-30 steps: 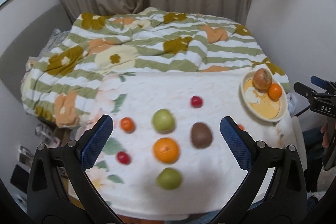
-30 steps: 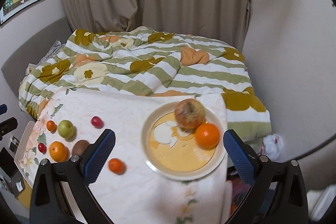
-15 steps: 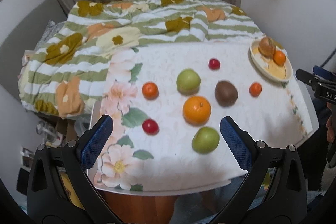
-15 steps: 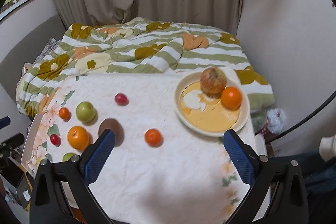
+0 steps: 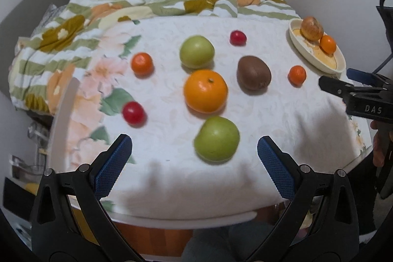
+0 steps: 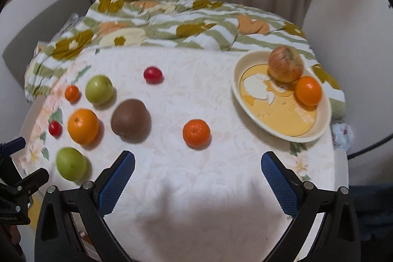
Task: Organize fruits
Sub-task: 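Grasp the green apple with the left tool while the right tool grasps a tangerine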
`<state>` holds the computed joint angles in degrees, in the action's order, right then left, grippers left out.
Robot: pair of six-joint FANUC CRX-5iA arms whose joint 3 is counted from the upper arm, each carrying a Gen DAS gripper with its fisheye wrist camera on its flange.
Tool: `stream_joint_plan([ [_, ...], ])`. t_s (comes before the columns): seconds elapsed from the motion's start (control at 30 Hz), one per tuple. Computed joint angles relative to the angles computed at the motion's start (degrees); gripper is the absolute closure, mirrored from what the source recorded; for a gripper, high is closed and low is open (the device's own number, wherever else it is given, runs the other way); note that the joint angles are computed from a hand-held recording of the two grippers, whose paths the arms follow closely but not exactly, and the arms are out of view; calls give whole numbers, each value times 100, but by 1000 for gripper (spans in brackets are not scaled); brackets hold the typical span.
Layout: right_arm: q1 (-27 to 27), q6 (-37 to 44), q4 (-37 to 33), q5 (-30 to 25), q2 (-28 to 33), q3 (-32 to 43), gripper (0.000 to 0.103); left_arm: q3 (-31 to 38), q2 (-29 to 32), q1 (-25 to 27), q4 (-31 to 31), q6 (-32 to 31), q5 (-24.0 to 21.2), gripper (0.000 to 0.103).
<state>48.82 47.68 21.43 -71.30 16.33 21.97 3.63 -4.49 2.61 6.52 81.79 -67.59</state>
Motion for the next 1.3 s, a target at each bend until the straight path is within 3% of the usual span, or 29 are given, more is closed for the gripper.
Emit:
stream_joint_plan([
  [0.27,-282,799,-490,275,32,-133,1,29,262,-491,-517,718,127,2],
  [0.4,-415,1102,-722,289,106,-47,1,103,421,-574,-579,965,43,20],
  [0.5,-474,1280,-822,320,160,-6,2,142,499,-614,-691,1102,24,26],
  [0.53,-496,1364,-868,318,188,22,5,154,524,-615,-695,1131,12,33],
  [0.63,-548,1555,-996,293,258,109,10,246,588,-634,-807,1263,-86,41],
  [0.8,-600,1761,-1132,277,350,244,19,308,628,-650,-837,1299,-148,41],
  [1.1,-620,2010,-1155,215,567,440,48,392,668,-689,-924,1339,-241,41],
  [1.2,-601,2026,-1078,204,597,452,60,398,671,-691,-932,1329,-243,41],
  [1.23,-601,2065,-1100,210,600,471,69,412,677,-700,-949,1322,-256,41],
  [1.3,-573,2108,-1057,226,609,488,70,438,685,-717,-977,1333,-293,41],
])
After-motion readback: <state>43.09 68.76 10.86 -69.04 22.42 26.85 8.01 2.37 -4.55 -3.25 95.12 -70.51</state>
